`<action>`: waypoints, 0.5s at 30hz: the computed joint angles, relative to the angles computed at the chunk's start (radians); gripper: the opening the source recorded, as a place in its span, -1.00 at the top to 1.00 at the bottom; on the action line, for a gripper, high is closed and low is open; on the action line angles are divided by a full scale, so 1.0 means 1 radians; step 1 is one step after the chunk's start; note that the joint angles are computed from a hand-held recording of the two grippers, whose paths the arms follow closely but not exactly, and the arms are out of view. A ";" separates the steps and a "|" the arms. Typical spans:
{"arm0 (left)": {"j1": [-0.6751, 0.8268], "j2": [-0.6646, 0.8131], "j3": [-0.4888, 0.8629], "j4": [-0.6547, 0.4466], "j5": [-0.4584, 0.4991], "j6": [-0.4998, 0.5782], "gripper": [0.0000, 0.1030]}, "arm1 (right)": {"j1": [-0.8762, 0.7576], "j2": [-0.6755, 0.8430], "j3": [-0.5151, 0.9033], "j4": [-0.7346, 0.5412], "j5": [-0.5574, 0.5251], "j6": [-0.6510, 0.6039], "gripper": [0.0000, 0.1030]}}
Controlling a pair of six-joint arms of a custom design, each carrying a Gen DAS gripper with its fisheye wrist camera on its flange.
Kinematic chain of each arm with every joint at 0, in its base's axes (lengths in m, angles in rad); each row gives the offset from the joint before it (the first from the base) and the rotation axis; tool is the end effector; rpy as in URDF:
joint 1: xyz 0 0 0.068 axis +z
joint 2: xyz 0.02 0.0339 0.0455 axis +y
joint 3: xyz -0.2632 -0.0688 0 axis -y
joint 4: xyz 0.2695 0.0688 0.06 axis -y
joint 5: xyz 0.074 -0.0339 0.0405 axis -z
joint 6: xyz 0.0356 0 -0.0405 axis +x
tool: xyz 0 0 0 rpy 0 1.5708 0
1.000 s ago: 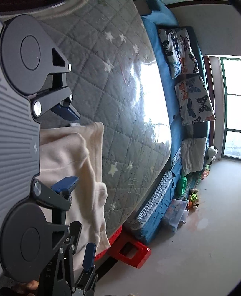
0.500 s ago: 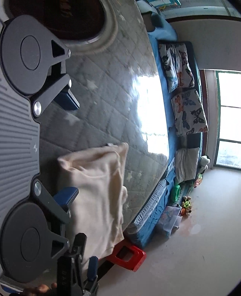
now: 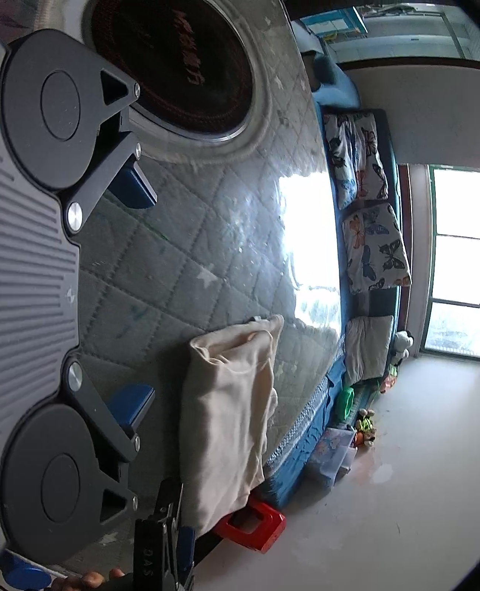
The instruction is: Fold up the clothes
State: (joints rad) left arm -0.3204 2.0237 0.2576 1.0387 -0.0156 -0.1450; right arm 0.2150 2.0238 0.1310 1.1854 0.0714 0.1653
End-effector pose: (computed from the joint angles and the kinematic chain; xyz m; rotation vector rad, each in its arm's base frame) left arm 0.2124 -0.0699 0.0013 0.1941 2.3000 -0.2213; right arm 0.1862 0.0381 0.0044 -0.0191 2.2787 0.1185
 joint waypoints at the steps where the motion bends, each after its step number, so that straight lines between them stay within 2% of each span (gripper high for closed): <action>1: -0.003 0.001 -0.007 0.007 -0.005 -0.001 -1.00 | 0.005 0.007 -0.006 0.010 0.006 0.004 -1.00; 4: -0.015 0.026 -0.036 0.063 -0.018 -0.002 -1.00 | 0.026 0.028 -0.026 0.039 0.025 0.023 -1.00; 15: -0.033 0.074 -0.088 0.146 -0.028 -0.032 -1.00 | 0.146 0.131 -0.043 0.123 0.141 0.108 -1.00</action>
State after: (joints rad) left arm -0.3533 2.0982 0.1700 1.1847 -0.0436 -0.1769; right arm 0.3611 2.1548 0.0876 1.3079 0.2120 0.2729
